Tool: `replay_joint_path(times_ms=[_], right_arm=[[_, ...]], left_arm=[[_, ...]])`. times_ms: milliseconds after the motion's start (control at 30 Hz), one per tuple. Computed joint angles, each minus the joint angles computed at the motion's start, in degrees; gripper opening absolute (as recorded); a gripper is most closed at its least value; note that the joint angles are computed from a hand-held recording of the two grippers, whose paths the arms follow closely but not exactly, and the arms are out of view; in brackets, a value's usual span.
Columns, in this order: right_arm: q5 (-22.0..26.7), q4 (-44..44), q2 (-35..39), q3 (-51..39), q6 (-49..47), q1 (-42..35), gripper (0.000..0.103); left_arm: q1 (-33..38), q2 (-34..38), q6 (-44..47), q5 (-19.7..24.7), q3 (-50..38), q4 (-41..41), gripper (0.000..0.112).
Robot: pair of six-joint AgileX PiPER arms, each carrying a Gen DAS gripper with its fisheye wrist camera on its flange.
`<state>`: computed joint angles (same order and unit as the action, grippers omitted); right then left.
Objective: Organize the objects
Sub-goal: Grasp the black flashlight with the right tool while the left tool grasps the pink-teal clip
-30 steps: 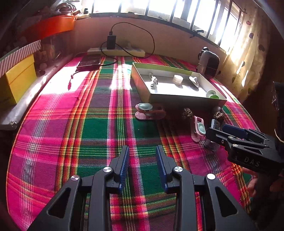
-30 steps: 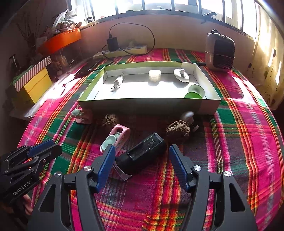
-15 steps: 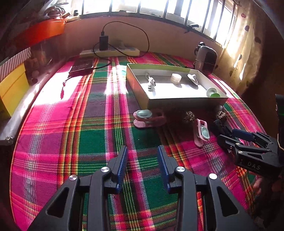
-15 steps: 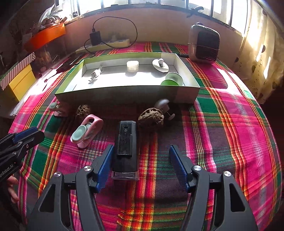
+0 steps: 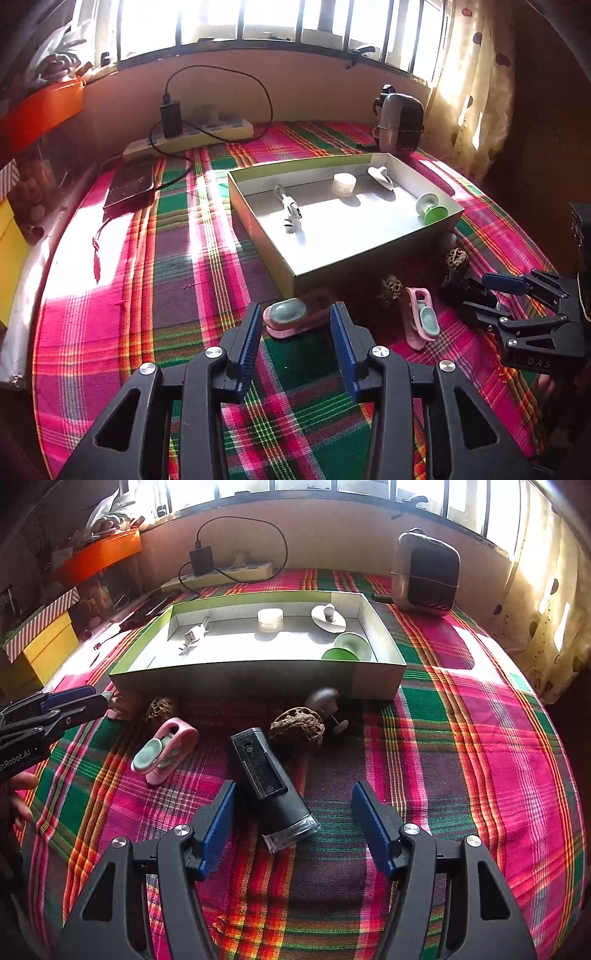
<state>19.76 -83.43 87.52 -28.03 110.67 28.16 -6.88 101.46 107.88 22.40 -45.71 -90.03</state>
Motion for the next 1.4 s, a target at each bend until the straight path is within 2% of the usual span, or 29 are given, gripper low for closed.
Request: replay_joint_path(times_ms=[133,200,367,700,733,833,900,967,1000,1067,1133,1233,1400], right_arm=[[-0.39,-0.31,0.07,-0.10,-0.33,-0.24,0.064],[-0.41,-0.24,0.14,-0.18,-0.49,-0.19,0.064],[-0.69,-0.10,0.29,-0.46,-1.02,-0.45,0.064],[-0.64,0.04,0.36,-0.52,-1.29,-0.49,0.065],[-0.70,0.04,0.36,-0.55,-1.26,-0.50,0.065],[-0.63,0.04,0.40,-0.56,-1.26,-0.46,0.065],[-0.67,-0.06,0.40,-0.54,-1.18,-0.50,0.065],[-0.62,-0.10,0.47,-0.57,-1.11,-0.44,0.065],[-0.65,-0.18,0.42,-0.50,-1.10,-0.52,0.065],[-0.74,-0.34,0.41,-0.47,-0.97,-0.57,0.065],[-0.71,-0.41,0.43,-0.46,-0.84,-0.54,0.065],[-0.70,-0.52,0.46,-0.44,-0.73,-0.54,0.065],[-0.67,-0.60,0.57,-0.49,-0.64,-0.44,0.066]], left_arm=[[0.38,0.02,4.97,0.15,0.36,-4.75,0.037],[0.61,0.07,4.95,1.07,0.24,-3.83,0.037],[-1.05,-0.73,4.98,0.10,0.78,-1.67,0.037],[-1.20,-4.32,0.66,6.11,3.92,3.84,0.037],[-1.71,-4.71,1.72,5.84,4.26,3.34,0.037],[-3.23,-6.92,10.52,1.42,6.09,-5.21,0.037],[-1.83,-6.19,7.62,1.93,4.65,-2.56,0.037],[-0.27,-4.11,1.07,3.06,1.86,3.93,0.037],[-0.52,-3.25,-1.27,2.11,0.83,6.10,0.037],[-1.12,-1.92,-0.98,0.75,-0.21,6.30,0.037],[-1.15,-0.32,-2.77,1.49,-1.56,7.89,0.037],[-1.90,0.51,-2.04,0.16,-2.07,6.04,0.037],[-2.41,0.02,-5.11,1.86,-1.65,9.81,0.037]])
